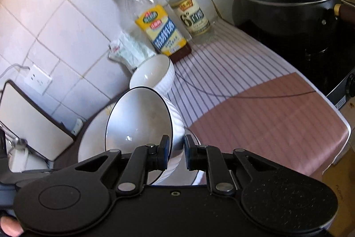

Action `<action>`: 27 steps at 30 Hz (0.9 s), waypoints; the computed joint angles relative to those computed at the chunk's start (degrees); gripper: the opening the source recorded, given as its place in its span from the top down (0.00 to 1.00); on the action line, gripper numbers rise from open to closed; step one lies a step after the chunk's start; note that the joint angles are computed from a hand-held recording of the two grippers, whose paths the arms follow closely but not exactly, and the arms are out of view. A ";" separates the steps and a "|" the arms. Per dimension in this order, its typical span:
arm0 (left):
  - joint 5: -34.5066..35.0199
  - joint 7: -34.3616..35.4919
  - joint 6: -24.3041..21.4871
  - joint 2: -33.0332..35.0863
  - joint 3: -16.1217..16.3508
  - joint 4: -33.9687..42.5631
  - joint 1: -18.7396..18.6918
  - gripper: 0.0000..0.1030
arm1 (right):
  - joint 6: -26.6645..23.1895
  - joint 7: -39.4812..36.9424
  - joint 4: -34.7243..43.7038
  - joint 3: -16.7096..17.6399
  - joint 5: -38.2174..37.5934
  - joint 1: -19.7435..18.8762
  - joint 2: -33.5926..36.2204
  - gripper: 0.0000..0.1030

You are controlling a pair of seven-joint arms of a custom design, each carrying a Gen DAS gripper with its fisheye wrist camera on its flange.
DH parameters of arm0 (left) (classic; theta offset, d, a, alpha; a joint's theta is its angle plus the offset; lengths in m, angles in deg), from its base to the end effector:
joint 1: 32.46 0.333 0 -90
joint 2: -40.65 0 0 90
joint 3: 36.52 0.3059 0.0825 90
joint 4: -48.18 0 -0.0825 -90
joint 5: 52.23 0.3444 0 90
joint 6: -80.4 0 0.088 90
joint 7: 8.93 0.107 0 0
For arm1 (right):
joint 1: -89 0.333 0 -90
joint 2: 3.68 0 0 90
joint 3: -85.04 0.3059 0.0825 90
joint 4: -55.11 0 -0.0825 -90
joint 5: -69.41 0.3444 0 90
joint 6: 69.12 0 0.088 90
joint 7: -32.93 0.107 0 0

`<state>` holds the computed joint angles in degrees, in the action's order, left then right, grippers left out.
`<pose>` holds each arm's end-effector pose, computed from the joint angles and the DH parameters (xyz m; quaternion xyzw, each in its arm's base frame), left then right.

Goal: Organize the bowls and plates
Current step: 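Carry the bowl onto the first bowl and open the right gripper, then move the right gripper to the last white bowl by the bottles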

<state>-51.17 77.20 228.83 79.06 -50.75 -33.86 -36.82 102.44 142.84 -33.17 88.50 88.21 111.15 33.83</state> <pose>0.6959 -0.1879 0.3753 -0.6196 0.7414 -0.2422 0.0885 0.6590 0.2787 0.3760 -0.5697 0.7209 -0.0527 0.3912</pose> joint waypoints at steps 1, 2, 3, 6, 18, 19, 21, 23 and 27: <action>-1.01 0.31 -0.18 0.15 -0.71 -0.18 0.74 0.83 | -0.04 0.87 -0.18 -1.47 -0.78 1.34 0.08 0.83; -3.32 1.22 -0.45 0.48 -2.36 -0.28 2.33 0.83 | -0.01 2.70 -0.50 -4.17 -2.16 3.66 0.07 0.83; -4.97 1.92 -0.48 0.76 -3.32 -0.39 3.31 0.83 | 0.39 5.41 -1.11 -7.85 -4.05 6.78 0.07 0.83; -6.20 1.88 -0.76 1.28 -3.02 -0.73 3.28 0.83 | 2.44 10.74 -3.00 -13.61 -8.22 12.05 0.14 0.82; -2.90 -0.58 -0.31 0.60 -0.88 -1.58 0.86 0.83 | -0.52 11.87 -1.02 -14.61 -15.19 12.30 2.03 0.83; -2.81 -0.76 -0.16 0.47 -0.83 -1.73 0.82 0.83 | -0.48 12.03 -1.10 -14.96 -15.83 12.60 2.11 0.83; -2.67 -1.19 -0.44 0.41 -0.71 -1.64 0.76 0.83 | -0.36 12.62 -1.07 -15.92 -16.96 13.41 2.38 0.83; -2.66 -2.28 -0.76 0.49 -0.38 -1.30 0.64 0.83 | -0.69 14.90 -0.91 -18.34 -18.24 15.56 2.80 0.82; -3.81 -3.46 -1.41 0.61 -0.81 -0.97 1.48 0.81 | -0.95 18.91 -0.27 -23.24 -22.42 19.68 4.35 0.82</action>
